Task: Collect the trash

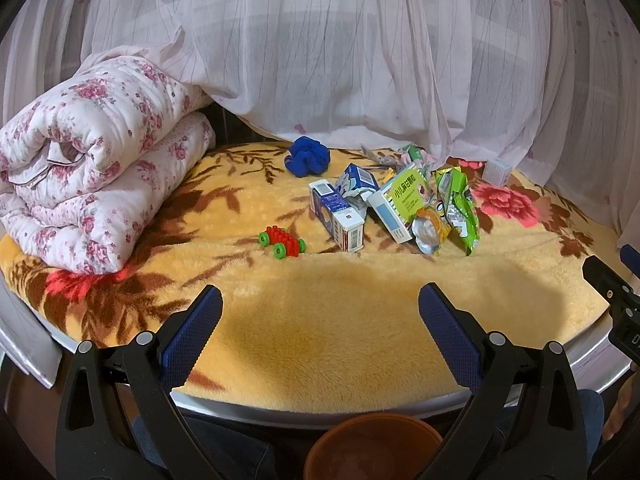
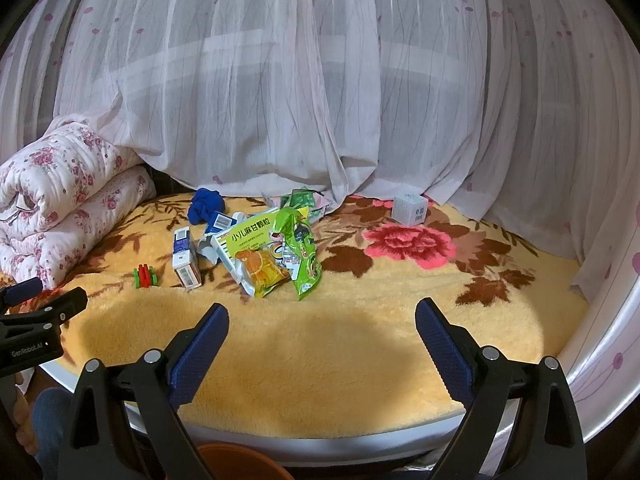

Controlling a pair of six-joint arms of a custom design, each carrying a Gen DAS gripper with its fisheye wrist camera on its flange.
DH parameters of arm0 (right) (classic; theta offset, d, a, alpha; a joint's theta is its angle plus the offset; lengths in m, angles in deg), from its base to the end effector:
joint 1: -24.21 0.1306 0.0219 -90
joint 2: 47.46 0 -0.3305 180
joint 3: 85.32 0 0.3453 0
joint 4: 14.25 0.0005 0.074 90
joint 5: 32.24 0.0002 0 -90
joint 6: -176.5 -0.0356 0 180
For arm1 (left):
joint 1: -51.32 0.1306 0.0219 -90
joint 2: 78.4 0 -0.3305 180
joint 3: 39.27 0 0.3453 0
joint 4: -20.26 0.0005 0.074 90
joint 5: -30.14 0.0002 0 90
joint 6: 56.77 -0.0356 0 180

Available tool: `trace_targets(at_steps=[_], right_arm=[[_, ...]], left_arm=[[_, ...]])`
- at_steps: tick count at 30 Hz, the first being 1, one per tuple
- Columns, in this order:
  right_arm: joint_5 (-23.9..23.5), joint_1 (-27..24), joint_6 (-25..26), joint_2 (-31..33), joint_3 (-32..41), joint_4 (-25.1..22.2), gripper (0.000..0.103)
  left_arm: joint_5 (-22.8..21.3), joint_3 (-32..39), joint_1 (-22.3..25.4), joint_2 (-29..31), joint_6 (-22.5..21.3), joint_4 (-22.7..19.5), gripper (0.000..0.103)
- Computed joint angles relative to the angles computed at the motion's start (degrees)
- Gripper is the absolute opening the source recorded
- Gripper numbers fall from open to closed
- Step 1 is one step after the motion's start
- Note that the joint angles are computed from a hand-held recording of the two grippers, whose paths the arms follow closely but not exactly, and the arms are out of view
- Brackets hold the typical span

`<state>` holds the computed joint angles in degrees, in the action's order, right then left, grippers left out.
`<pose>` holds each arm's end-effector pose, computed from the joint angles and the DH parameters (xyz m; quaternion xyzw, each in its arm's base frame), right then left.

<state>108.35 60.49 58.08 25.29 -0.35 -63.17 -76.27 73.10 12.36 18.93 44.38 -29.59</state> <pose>0.2896 0.1778 0.4614 0.1358 0.8193 -0.1056 0.5469 0.3841 -0.2983 0.4861 0.1466 0.8674 -0.0796 0.4689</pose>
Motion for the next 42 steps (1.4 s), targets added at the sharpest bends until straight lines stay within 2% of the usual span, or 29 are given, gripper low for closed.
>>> trace_targets(at_steps=[5,9,12,16,19,25,28,33,35,37,38,42], right_arm=[[-0.25,-0.32,0.33,0.14,-0.04,0.4,0.094],[-2.35,-1.32,1.58,0.27,0.18,1.65,0.094],[-5.22,-3.2,4.4,0.73,-1.3,5.83,0.094],[-15.51,-8.83,7.18,4.39,0.75,9.36,0.095],[-21.18,-13.46,9.14,9.56,4.73,10.27,0.095],[-32.11,-20.39,10.81,20.62,15.39,7.8,0.095],[-35.79,-22.75,11.3,26.28,21.39,5.21,0.095],[-37.77,-24.76,10.33,35.24,32.33,-0.6,0.095],[-39.31,-25.46,9.6,37.04,34.72,-1.92,0.087],[-42.72,-26.29,8.11,38.28,36.56,-3.78,0.05],[-44.24,-26.72,7.24,38.59,37.04,-4.68,0.041],[-44.82,-26.89,5.5,34.98,32.25,-1.54,0.037]], left_arm=[[-0.22,0.23,-0.27,0.01,0.2,-0.32,0.096],[0.2,-1.29,0.19,-0.31,0.48,0.67,0.096],[0.31,-1.94,0.42,-0.41,0.63,1.0,0.096],[1.11,-1.91,1.09,0.0,0.94,0.74,0.096],[1.77,-1.52,1.81,0.48,0.95,0.35,0.096],[1.4,-3.08,2.69,0.41,-0.87,2.48,0.096],[2.32,-3.33,3.72,0.68,-1.47,2.99,0.096],[3.85,-2.04,5.68,2.24,-0.45,1.88,0.096],[4.27,-1.43,6.37,2.93,0.15,1.29,0.096],[4.68,-0.97,7.03,3.5,0.82,0.88,0.096],[5.0,-0.9,7.36,3.68,1.12,0.89,0.096],[5.84,-1.23,7.9,3.87,1.74,1.36,0.096]])
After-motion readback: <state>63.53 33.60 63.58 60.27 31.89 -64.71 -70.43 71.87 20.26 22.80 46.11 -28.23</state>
